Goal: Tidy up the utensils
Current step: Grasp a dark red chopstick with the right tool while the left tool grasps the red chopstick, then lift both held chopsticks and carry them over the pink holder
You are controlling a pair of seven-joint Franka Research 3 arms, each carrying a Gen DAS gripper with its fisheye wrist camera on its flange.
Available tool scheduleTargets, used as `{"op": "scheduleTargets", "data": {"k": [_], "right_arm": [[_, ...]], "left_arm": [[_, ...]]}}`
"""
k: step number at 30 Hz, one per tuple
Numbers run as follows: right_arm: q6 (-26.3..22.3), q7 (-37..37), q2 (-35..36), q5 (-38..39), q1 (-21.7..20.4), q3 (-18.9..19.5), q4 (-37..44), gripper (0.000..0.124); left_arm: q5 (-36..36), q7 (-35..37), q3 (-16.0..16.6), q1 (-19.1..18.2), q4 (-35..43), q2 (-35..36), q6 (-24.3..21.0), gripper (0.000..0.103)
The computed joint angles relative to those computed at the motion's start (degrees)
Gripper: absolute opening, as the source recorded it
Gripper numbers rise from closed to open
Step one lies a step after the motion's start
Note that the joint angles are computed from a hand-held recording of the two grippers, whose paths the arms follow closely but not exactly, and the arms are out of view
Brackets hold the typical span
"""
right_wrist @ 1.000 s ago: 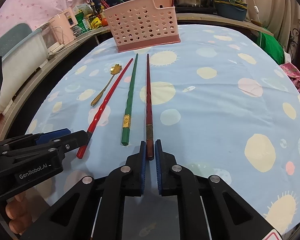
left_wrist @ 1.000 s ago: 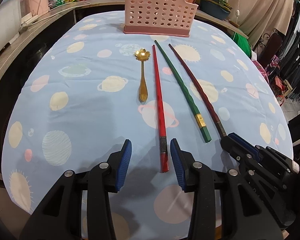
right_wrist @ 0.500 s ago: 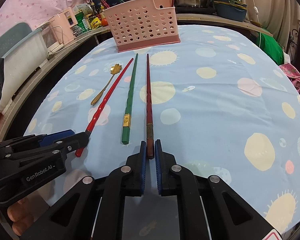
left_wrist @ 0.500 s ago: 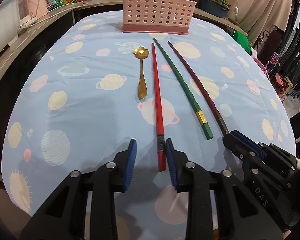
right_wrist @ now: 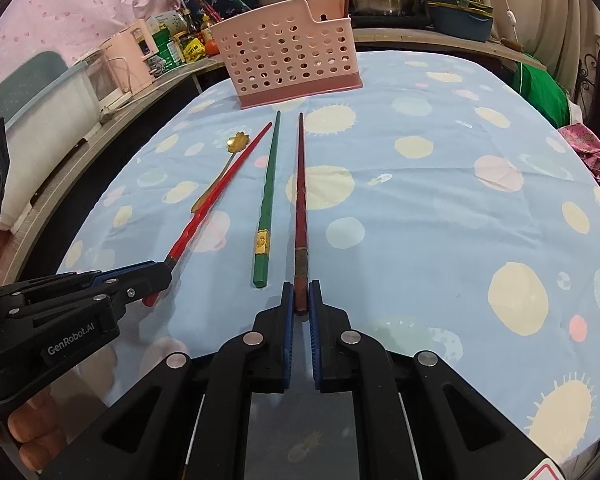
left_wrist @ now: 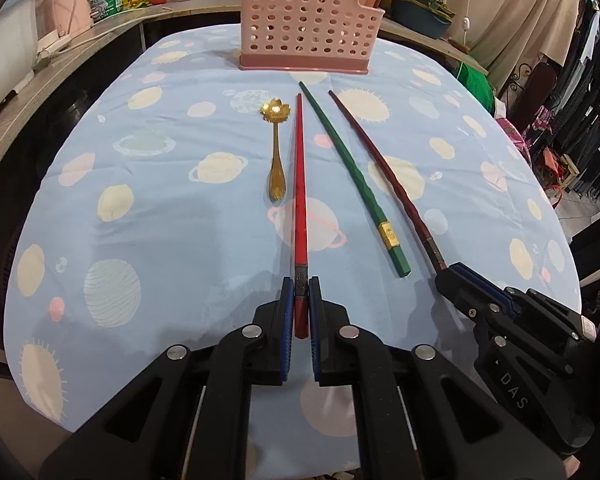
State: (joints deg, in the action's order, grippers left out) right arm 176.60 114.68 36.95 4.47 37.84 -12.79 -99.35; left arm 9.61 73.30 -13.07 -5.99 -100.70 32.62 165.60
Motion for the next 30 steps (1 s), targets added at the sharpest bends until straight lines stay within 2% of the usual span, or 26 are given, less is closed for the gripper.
{"op": "scheduleTargets", "data": {"k": [6,9,16,21,27,30], "right_arm": [[2.96,0.54,-2.18,0.43,1.88,-2.45,-1.78,0.007],[4.16,0.44,-3.16,1.04,3.13,-4.22,-2.2,0.007],[6.45,-0.42,-4.51,3.34,5.46,-8.47,-1.16,0.007],[7.05,-2.14,-4.26,4.98,4.43,-8.96,2.2,0.007],[7.27,-3.49,-1.75,6.15,4.58,-11.56,8.51,0.007],[6.6,-3.79,0.01,6.35,4.26,-12.47,12.28,0.007]], "left_arm": [[-1.19,0.39,-1.2,1.41,-1.39,-2.08,1.73,0.007],[-2.74,1.66,-2.89,3.01,-1.75,-3.08,2.3,0.007],[-3.73,2.08,-2.84,3.48,-1.0,-4.99,4.77,0.007],[-1.67,0.04,0.15,1.35,2.71,-4.64,5.65,0.007],[1.89,-4.2,4.04,-1.32,9.5,-2.45,6.04,0.007],[2.69,-4.76,3.87,-0.93,13.24,-0.86,5.63,0.007]]}}
